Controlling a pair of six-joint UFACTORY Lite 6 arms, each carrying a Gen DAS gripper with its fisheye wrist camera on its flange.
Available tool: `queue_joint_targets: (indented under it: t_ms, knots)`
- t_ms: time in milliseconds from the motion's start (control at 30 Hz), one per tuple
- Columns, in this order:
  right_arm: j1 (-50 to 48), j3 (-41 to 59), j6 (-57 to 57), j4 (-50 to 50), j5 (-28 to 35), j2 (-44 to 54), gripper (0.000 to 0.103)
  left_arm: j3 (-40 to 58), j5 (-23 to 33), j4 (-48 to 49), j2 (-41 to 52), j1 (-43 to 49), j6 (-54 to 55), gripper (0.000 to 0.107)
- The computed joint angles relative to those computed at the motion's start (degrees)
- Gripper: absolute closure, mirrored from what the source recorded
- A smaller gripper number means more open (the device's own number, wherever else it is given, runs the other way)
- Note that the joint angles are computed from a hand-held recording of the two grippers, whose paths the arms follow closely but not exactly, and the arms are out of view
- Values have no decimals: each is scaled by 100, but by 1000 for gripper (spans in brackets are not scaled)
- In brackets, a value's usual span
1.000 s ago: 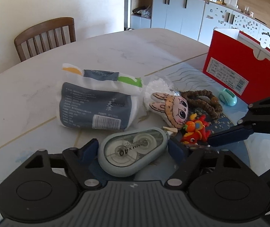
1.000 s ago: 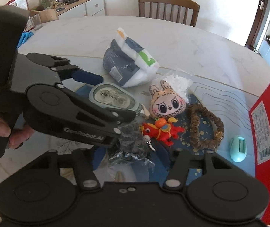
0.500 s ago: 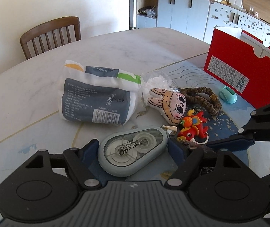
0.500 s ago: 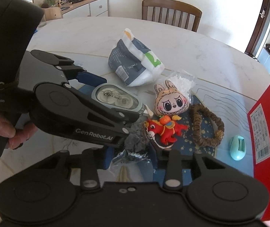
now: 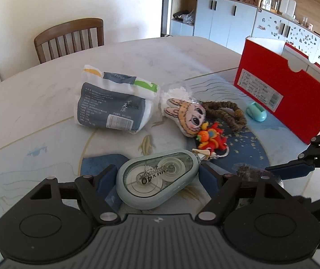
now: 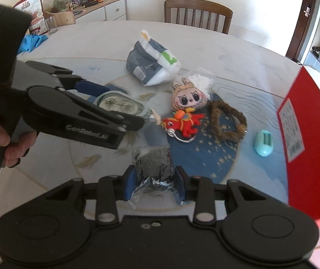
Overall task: Organize objects
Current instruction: 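Carry the tape dispenser and dark pouch with both tools into the red shoebox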
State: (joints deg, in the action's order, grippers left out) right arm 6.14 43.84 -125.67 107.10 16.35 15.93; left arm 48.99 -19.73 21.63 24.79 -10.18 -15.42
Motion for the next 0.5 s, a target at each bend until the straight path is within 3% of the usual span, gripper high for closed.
queue_joint_targets:
  t_ms: [233,500]
  knots:
    - [-788,-431,830,-1258,575,-709,68,-602,98,-655,-807,-389,130,28]
    - [-1906,-458,1679,-2793,1441,-1303,68,-793,496,-2098,-1576,-1070,737,28]
